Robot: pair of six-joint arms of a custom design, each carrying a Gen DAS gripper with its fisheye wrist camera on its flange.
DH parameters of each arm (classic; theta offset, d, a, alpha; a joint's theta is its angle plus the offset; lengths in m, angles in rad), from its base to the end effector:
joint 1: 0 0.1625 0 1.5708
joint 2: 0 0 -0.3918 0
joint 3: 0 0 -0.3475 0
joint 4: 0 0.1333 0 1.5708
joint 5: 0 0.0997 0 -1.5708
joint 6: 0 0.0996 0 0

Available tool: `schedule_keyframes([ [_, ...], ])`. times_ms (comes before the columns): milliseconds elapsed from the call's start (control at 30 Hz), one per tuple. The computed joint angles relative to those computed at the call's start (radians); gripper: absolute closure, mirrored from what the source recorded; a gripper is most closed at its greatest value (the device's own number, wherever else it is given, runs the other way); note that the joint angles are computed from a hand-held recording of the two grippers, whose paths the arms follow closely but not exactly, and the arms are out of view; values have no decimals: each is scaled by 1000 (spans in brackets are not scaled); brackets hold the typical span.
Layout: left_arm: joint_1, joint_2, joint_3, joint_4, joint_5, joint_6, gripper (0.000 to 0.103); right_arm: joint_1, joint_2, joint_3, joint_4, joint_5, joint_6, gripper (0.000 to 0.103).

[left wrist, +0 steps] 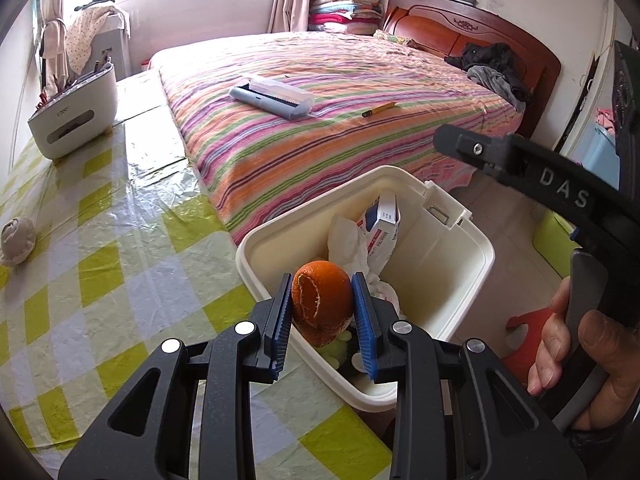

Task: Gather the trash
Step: 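Drop the bag into the bin with the right gripper while the left gripper releases the orange there, then move both grippers back over the table toward the gold wrapper and cloth hat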

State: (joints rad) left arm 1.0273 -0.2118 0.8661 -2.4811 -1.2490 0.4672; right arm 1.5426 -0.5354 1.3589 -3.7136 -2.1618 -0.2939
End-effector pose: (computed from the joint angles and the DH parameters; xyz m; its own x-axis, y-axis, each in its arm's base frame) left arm -0.2619 -0.7521 -0.0328 -0.5366 0.7497 -0.3872 0.8310 0.5492 -0.0883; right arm 0.0587 -0.6800 0.1835 -0.7819 0.4667 0.4133 -0.2293 0.4011 -0.8868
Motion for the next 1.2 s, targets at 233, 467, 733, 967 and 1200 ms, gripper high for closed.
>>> schedule_keyframes([
  [233,-12,25,-32,31,-3,5,73,0,-3,12,-72,9,0,44],
  [467,-35,24,15,-73,-6,38,23,-2,-3,16,-144,22,14,44],
  [733,-23,-23,50,-106,0,63,20,7,8,-12,-149,17,9,39],
  [967,18,-63,45,-92,38,46,19,20,35,-62,-79,39,7,39],
  [1200,68,-72,-22,-82,111,67,18,42,99,-169,37,52,10,38],
])
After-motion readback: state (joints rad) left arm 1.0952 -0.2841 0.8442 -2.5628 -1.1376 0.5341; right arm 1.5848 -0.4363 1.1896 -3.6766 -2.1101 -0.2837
